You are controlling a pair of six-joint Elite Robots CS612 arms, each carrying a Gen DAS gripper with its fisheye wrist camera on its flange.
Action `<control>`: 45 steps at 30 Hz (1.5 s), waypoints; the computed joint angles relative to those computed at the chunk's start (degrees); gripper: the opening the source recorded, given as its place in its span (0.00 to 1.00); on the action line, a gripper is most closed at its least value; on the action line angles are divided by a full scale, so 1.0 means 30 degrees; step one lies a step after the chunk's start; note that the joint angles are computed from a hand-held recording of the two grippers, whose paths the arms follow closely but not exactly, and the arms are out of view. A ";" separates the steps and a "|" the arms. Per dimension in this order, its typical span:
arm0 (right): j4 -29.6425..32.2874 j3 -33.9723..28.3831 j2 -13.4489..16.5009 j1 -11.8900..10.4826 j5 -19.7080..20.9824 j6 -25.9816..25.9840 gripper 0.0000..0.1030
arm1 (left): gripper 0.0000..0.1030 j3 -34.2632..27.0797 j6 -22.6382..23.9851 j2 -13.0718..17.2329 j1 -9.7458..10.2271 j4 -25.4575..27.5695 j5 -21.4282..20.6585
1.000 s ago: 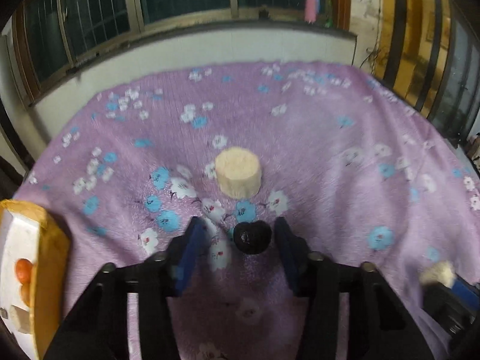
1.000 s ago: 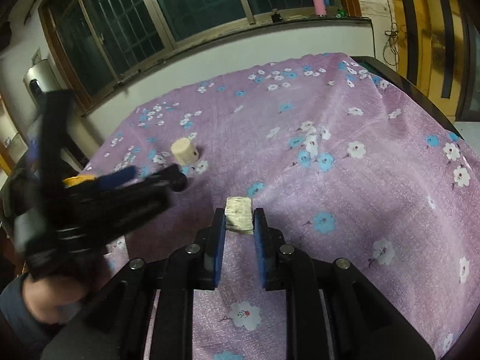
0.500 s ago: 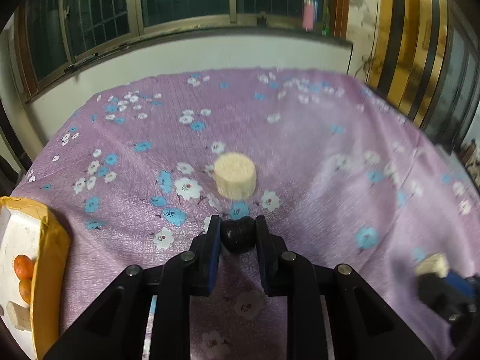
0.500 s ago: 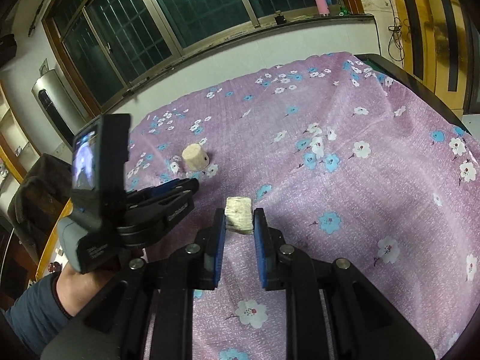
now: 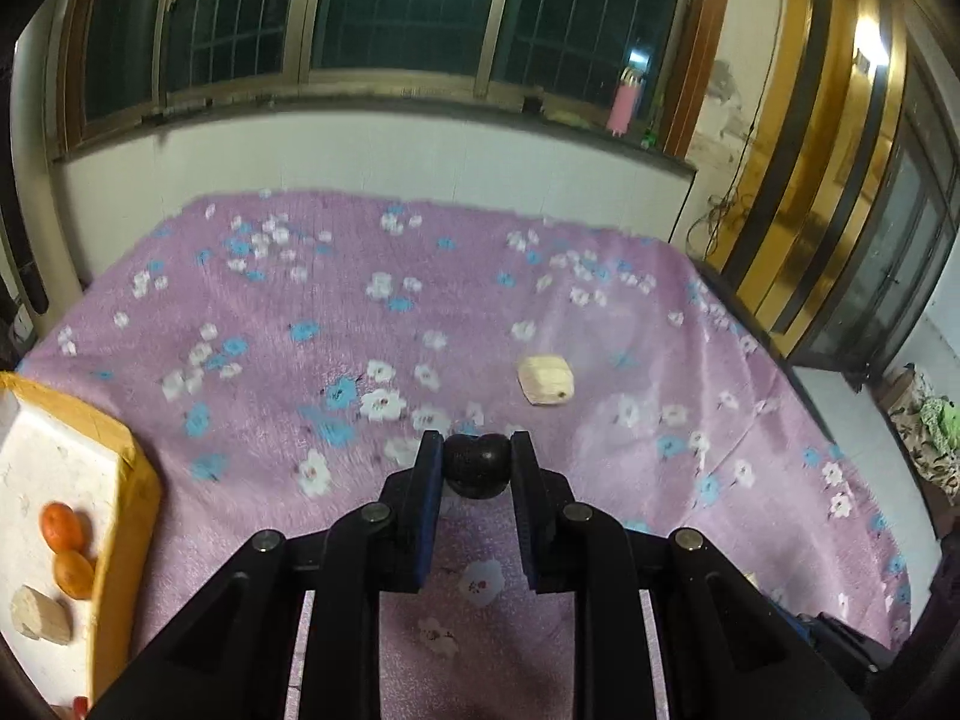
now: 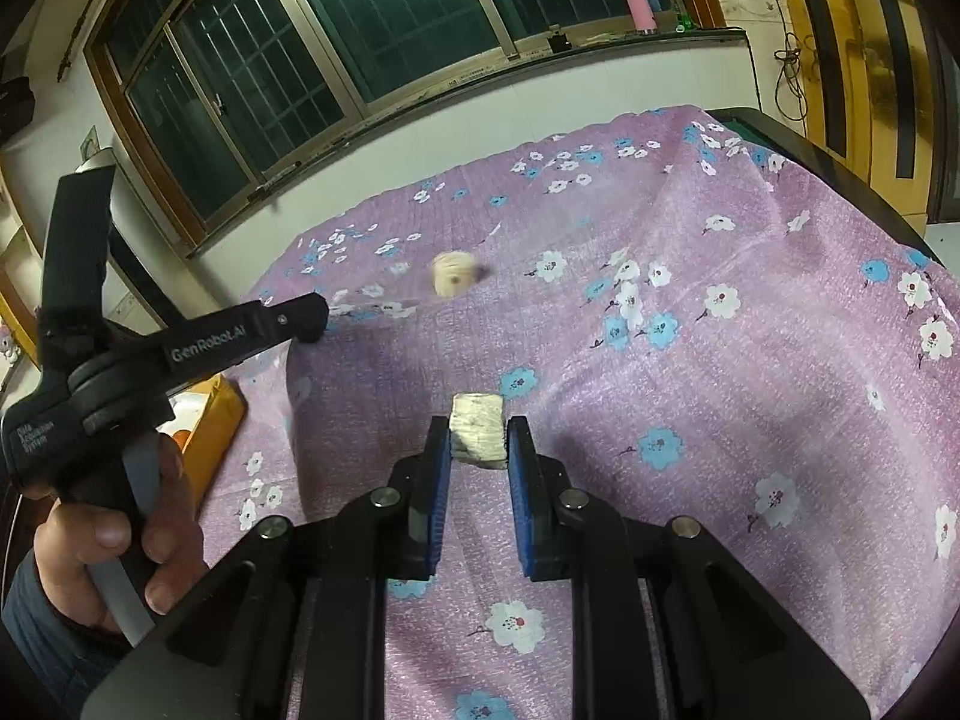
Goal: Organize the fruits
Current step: 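Carry the black fruit to the tray with the left tool while the right tool carries the cube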
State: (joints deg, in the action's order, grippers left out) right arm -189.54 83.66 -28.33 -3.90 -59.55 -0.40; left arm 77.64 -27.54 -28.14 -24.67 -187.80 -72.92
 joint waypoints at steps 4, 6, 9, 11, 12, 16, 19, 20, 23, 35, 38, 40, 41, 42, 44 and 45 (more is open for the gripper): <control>-0.0018 -0.0052 0.0020 -0.0043 0.0133 0.0103 0.19 | 0.20 0.0548 0.0595 -0.0371 -0.0237 -0.1447 0.0784; 0.0053 -0.0056 0.0022 -0.0034 0.0191 0.0047 0.19 | 0.20 0.1002 0.0759 -0.0628 -0.0325 -0.1774 0.0799; 0.0010 -0.0001 -0.0004 -0.0045 0.0309 0.0054 0.19 | 0.20 0.2299 0.1297 -0.1106 -0.0703 -0.2719 0.1688; -0.0037 0.0031 -0.0019 -0.0056 0.0376 0.0079 0.19 | 0.20 0.3487 0.1479 -0.1465 -0.1088 -0.3345 0.2764; -0.0042 0.0068 -0.0039 -0.0061 0.0444 0.0057 0.19 | 0.20 0.4119 0.1341 -0.1659 -0.1259 -0.3620 0.3281; -0.0367 0.0284 -0.0158 -0.0021 0.0598 -0.0414 0.19 | 0.20 0.6296 0.0744 -0.2260 -0.1764 -0.5000 0.4797; -0.0757 0.0568 -0.0294 0.0075 0.0790 -0.1165 0.19 | 0.20 0.7660 0.0370 -0.2585 -0.2050 -0.6013 0.5589; -0.0920 0.0686 -0.0358 0.0133 0.0821 -0.1467 0.19 | 0.20 0.7996 0.0130 -0.2678 -0.2091 -0.6137 0.5680; -0.1284 0.0992 -0.0525 0.0355 0.0746 -0.2253 0.19 | 0.20 0.8649 -0.0442 -0.2890 -0.2078 -0.5940 0.5425; -0.2099 0.4631 -0.2461 0.0824 -0.0263 -0.4544 0.19 | 0.20 1.0525 -0.1181 -0.3186 -0.2220 -0.6865 0.4355; -0.2529 0.5409 -0.2741 0.0928 -0.0494 -0.4547 0.19 | 0.20 1.0881 -0.1663 -0.3357 -0.2131 -0.6486 0.4285; -0.2741 0.5800 -0.2891 0.1055 -0.0623 -0.4608 0.19 | 0.20 1.1111 -0.1977 -0.3482 -0.2011 -0.6367 0.4104; -0.2852 0.5961 -0.2961 0.1143 -0.0715 -0.4658 0.19 | 0.20 1.1237 -0.2078 -0.3538 -0.1966 -0.6393 0.4158; -0.2976 0.6130 -0.3036 0.1252 -0.0793 -0.4672 0.19 | 0.20 1.1337 -0.2129 -0.3576 -0.1953 -0.6427 0.4247; -0.3138 0.6327 -0.3137 0.1419 -0.0846 -0.4831 0.19 | 0.20 1.1585 -0.2277 -0.3659 -0.1861 -0.6565 0.4197; -0.3228 0.6402 -0.3178 0.1511 -0.0878 -0.4918 0.19 | 0.20 1.1707 -0.2379 -0.3710 -0.1804 -0.6618 0.4221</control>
State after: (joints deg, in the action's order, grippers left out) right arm -199.22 102.86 -37.86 0.63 -62.18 -15.16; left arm 112.76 -34.68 -39.27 -30.08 -207.65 -60.26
